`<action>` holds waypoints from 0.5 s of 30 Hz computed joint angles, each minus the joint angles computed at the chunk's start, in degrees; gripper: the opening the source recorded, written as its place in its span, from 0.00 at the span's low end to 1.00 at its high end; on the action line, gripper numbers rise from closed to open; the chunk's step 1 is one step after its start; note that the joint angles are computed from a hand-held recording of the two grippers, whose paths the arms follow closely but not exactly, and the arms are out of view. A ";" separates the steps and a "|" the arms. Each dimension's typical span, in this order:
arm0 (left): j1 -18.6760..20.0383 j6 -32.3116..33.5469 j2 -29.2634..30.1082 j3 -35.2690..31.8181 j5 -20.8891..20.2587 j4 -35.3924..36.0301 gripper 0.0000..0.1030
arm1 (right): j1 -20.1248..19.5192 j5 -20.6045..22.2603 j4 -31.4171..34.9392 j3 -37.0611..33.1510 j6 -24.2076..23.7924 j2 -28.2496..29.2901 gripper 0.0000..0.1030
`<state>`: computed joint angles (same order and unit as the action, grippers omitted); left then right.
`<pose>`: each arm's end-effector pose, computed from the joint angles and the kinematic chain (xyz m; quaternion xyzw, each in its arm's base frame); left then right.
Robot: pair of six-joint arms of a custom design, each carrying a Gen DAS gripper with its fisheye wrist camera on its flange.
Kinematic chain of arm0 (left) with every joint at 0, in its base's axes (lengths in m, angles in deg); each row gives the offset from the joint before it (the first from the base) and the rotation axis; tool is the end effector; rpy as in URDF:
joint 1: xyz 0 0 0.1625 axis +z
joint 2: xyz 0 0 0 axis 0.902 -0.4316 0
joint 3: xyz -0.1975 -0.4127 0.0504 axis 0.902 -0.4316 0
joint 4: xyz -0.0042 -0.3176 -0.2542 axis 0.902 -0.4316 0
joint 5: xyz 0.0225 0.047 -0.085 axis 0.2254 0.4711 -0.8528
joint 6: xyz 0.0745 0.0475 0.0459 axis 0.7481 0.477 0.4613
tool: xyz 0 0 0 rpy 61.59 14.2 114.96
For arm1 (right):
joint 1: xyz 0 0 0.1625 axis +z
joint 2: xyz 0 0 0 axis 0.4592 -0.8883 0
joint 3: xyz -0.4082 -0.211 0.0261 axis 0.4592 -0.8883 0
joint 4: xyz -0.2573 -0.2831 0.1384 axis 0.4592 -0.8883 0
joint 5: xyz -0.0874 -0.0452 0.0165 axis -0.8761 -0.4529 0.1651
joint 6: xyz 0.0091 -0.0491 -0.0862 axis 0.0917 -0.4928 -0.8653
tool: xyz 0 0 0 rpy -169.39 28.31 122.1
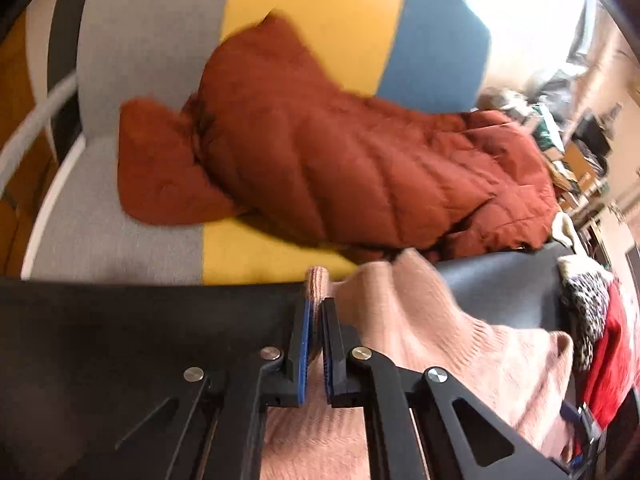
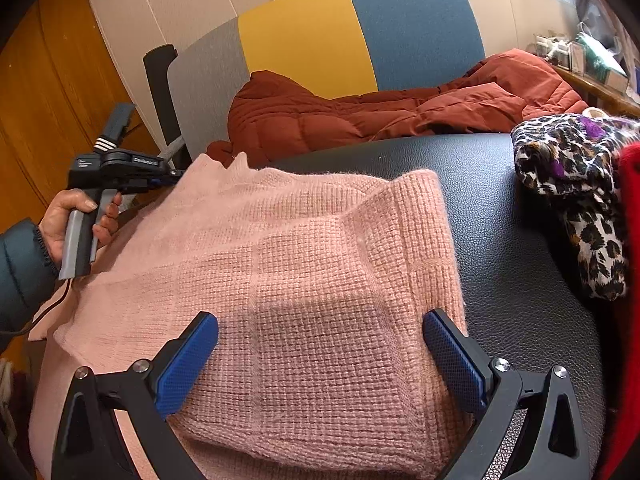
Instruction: Fold clothes
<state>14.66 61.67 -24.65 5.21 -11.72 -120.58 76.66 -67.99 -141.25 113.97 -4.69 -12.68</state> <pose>-0.0076 -0.8909 0.1964 0.3169 0.9245 -0.1347 0.1635 0.2209 -0.5958 -0.0641 -0.0027 -0.8669 0.4183 0.2713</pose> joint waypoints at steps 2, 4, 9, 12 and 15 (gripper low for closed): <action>0.05 1.84 -3.24 5.28 -3.12 -4.45 0.04 | 0.02 -0.30 0.24 -0.12 -0.14 0.03 1.00; 0.25 4.92 -7.54 11.63 -6.79 -7.86 0.04 | 0.08 -0.60 0.48 -0.25 -0.21 0.07 1.00; 0.88 12.26 -17.35 24.79 -12.96 -12.11 0.04 | 0.30 -1.56 1.23 -0.74 -0.35 0.27 1.00; 1.52 14.78 -22.09 31.39 -12.75 -13.59 0.04 | 0.40 -2.15 1.72 -1.05 -0.46 0.36 1.00; 2.55 14.73 -24.33 34.99 -11.48 -14.46 0.03 | 0.55 -2.94 2.53 -1.49 -0.55 0.44 1.00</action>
